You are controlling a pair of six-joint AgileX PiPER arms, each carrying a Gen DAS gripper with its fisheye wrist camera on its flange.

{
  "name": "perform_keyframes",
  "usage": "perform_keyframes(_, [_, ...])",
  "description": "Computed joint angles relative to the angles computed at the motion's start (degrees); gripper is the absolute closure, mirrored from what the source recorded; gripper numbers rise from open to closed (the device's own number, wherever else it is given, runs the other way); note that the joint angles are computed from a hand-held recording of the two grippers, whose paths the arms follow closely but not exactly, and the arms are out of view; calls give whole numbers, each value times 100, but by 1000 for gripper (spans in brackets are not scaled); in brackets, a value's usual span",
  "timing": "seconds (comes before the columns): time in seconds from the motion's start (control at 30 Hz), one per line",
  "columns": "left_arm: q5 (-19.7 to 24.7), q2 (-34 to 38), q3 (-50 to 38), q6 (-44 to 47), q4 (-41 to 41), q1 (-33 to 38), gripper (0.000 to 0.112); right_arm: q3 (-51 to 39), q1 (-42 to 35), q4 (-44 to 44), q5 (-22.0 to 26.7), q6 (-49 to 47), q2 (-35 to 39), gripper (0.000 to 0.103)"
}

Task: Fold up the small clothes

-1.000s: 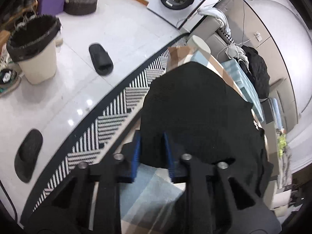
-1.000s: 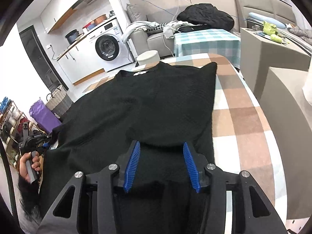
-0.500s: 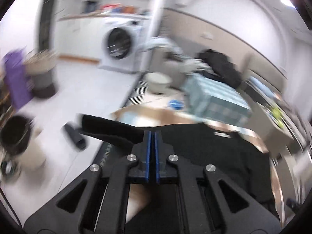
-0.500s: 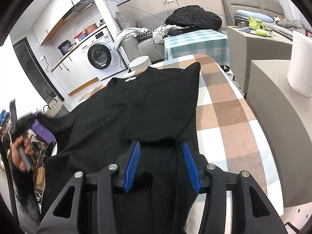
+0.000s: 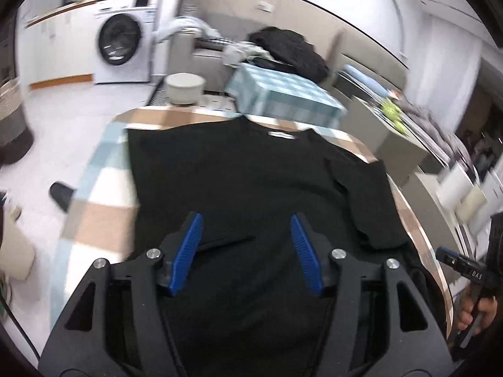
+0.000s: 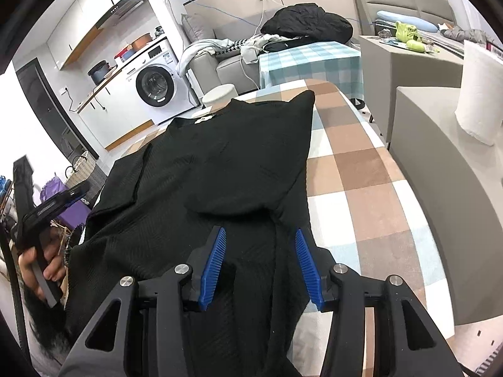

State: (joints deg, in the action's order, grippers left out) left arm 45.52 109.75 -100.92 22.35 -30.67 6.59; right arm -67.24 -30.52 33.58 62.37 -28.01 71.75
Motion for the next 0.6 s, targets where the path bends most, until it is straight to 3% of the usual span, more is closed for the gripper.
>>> perform_keyframes(0.23, [-861,-320,1123,-73,559,523,54,4,168,-60,-99,-26,151,55])
perform_keyframes(0.37, [-654,-8,894,-60,861,220,54,-4,189,-112,-78,-2,188,53])
perform_keyframes(0.47, [250,667,54,-107,645,-22,54,6,165,-119,-37,2,180,53])
perform_keyframes(0.5, [323,776,-20,-173,523,-15,54,11,149,-115,-30,-10,168,53])
perform_keyframes(0.53, [326,863,-73,-390,547,-51,54,32,119,-121,-28,-19,143,52])
perform_keyframes(0.6, [-92,843,71,-961,1198,-261,54,49,79,-166,-25,-10,138,52])
